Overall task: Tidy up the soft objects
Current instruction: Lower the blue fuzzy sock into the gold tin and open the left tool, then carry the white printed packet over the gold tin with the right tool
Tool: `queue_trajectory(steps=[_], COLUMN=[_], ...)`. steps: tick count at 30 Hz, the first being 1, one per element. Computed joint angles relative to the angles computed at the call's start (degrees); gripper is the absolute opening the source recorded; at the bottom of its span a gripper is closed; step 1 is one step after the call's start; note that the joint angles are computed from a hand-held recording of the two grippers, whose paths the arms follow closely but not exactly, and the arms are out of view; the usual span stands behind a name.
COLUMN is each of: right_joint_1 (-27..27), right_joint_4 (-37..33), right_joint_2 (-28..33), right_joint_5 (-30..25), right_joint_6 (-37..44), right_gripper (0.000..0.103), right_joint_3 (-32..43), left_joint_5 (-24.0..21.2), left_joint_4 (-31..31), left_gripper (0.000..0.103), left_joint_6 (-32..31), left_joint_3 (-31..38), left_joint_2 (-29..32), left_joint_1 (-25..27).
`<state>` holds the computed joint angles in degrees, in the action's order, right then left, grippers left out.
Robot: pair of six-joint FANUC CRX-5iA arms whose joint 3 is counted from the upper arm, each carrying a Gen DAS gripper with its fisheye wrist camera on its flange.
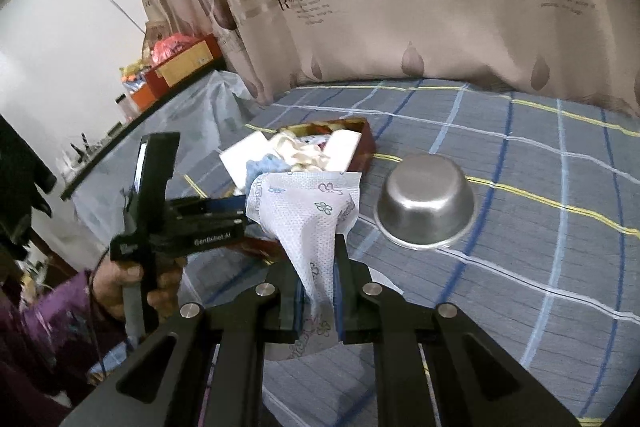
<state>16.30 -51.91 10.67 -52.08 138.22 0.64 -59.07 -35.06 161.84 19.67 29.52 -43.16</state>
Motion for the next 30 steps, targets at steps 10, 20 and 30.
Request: queue_trajectory(steps=[10,20,30], right_joint_1=[4.85,10.41,12.06], right_joint_4=[0.84,7.09,10.72], right_joint_2=[6.23,10.24,13.77], right_joint_5=[-1.27,4.04,5.74], right_joint_6=[-7.73,-17.87,-25.39], right_gripper=[0.011,0.011,0.011], right_joint_3=[7.11,9.44,13.95], left_joint_5=[-5.61,-11.13,-11.21], left_joint_4=[-1.95,-7.88,-7.27], left_gripper=[0.047,0.047,0.047], left_joint_6=[2.89,6.16,9.22], left_joint_3=[0.4,1.41,-0.39], left_joint_2=[-2.0,-3.66,-4.81], left_joint_1=[-1.78,-6.94,-6.86])
